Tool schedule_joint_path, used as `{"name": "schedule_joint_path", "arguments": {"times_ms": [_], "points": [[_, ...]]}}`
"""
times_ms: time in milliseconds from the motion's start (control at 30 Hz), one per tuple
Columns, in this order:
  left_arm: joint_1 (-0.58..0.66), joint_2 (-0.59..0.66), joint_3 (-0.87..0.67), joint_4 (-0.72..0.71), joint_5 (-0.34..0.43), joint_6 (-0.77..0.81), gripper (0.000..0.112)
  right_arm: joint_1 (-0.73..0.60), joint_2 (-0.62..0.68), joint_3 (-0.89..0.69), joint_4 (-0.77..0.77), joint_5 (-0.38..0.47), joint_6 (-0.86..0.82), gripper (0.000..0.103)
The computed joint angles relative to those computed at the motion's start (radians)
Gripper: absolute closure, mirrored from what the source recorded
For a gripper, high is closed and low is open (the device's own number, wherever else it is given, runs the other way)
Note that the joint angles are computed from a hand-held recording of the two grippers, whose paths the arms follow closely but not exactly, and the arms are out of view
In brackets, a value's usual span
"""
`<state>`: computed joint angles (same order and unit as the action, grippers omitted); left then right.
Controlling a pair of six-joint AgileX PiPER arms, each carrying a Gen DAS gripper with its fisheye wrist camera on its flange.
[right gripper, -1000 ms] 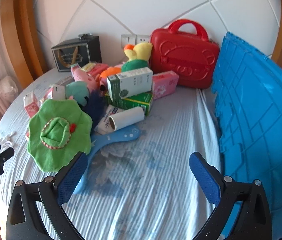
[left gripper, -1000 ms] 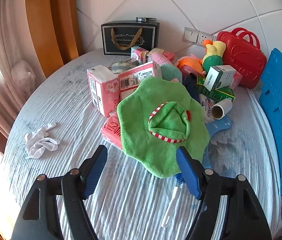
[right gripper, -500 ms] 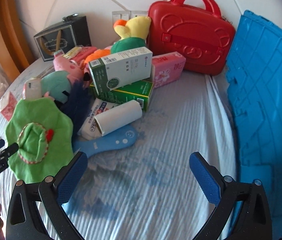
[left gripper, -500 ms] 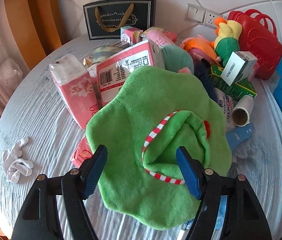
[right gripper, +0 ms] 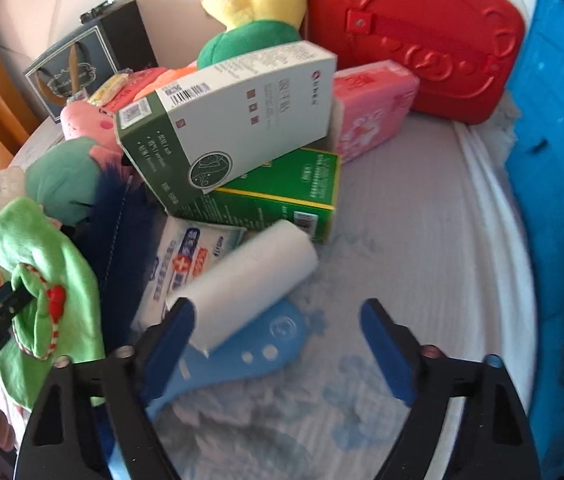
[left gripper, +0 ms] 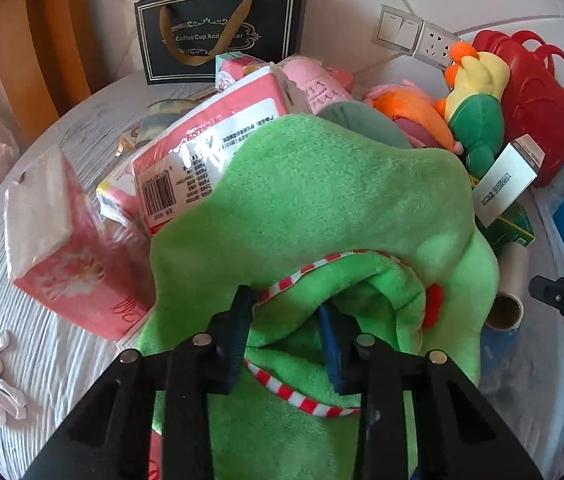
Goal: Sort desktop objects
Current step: 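Grasp green plush hat with left tool while right tool approaches white paper roll, then close right tool around the white paper roll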
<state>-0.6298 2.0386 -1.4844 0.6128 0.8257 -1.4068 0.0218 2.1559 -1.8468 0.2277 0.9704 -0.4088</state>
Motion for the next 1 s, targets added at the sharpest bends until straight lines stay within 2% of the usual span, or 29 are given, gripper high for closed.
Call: {"name": "schedule_joint_path", "arguments": {"times_ms": [100, 200, 267, 433, 600, 667, 733, 800, 867, 1000], "points": [[-0.012, 0.036, -0.058, 0.030, 0.033, 0.006, 0.083, 0.006, 0.066, -0.083, 0.027, 0.050, 0.022, 0.019], [-0.011, 0.057, -0.097, 0.036, 0.052, 0.006, 0.086, 0.013, 0.107, -0.131, 0.048, 0.072, 0.029, 0.025], [-0.004, 0.068, -0.116, 0.041, 0.057, -0.001, 0.086, 0.018, 0.141, -0.179, 0.060, 0.100, 0.035, 0.035], [0.020, 0.085, -0.137, 0.039, 0.044, -0.001, 0.088, 0.028, 0.176, -0.224, 0.041, 0.106, 0.054, 0.038], [0.021, 0.106, -0.174, 0.029, 0.069, 0.021, 0.089, 0.018, 0.229, -0.311, 0.047, 0.155, 0.067, 0.039], [0.023, 0.105, -0.177, 0.021, 0.071, 0.029, 0.090, 0.019, 0.227, -0.310, 0.044, 0.155, 0.064, 0.039], [0.024, 0.098, -0.173, 0.007, 0.072, 0.038, 0.098, 0.021, 0.221, -0.305, 0.038, 0.155, 0.061, 0.041], [0.013, 0.079, -0.153, 0.009, 0.069, 0.031, 0.105, 0.026, 0.180, -0.252, 0.022, 0.125, 0.050, 0.052], [-0.003, 0.063, -0.138, 0.017, 0.072, 0.021, 0.106, 0.027, 0.127, -0.179, 0.011, 0.079, 0.031, 0.061], [-0.046, 0.026, -0.112, 0.036, 0.084, -0.010, 0.107, 0.002, 0.046, -0.076, 0.042, 0.055, -0.021, 0.067]]}}
